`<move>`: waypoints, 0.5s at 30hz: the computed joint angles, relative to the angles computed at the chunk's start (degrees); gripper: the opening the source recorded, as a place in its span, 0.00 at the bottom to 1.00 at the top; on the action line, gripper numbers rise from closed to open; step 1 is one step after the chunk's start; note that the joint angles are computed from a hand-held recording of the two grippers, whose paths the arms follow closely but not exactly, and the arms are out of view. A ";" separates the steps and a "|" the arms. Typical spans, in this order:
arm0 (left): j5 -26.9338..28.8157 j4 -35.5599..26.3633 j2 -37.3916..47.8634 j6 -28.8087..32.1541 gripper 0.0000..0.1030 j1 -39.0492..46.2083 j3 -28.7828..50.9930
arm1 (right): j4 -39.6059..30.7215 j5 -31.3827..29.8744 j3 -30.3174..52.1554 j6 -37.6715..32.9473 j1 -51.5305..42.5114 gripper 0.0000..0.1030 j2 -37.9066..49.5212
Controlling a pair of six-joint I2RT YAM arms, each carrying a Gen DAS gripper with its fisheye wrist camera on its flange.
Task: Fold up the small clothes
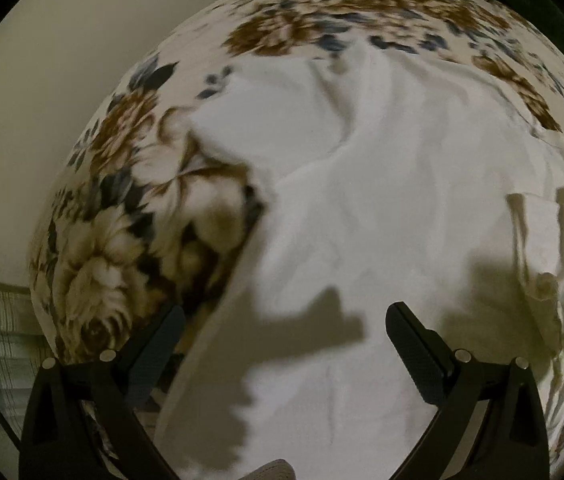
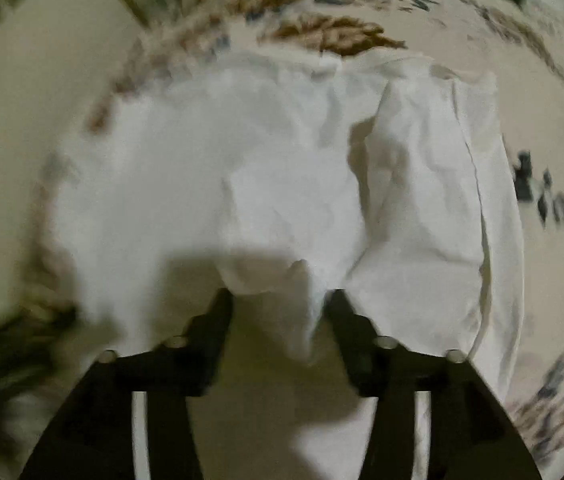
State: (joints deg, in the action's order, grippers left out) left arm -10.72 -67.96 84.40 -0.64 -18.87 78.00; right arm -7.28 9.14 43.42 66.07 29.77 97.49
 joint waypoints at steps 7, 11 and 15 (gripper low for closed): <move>1.45 1.63 1.83 2.62 1.00 7.34 0.91 | 8.20 -2.09 -11.26 8.19 -8.44 0.62 -7.58; 2.04 3.10 3.95 3.37 1.00 9.45 3.10 | 17.28 -13.27 -13.73 5.11 -20.84 0.62 1.30; 4.26 3.37 8.72 2.71 1.00 12.81 6.85 | 18.36 -14.17 -16.68 3.45 -20.36 0.63 -5.92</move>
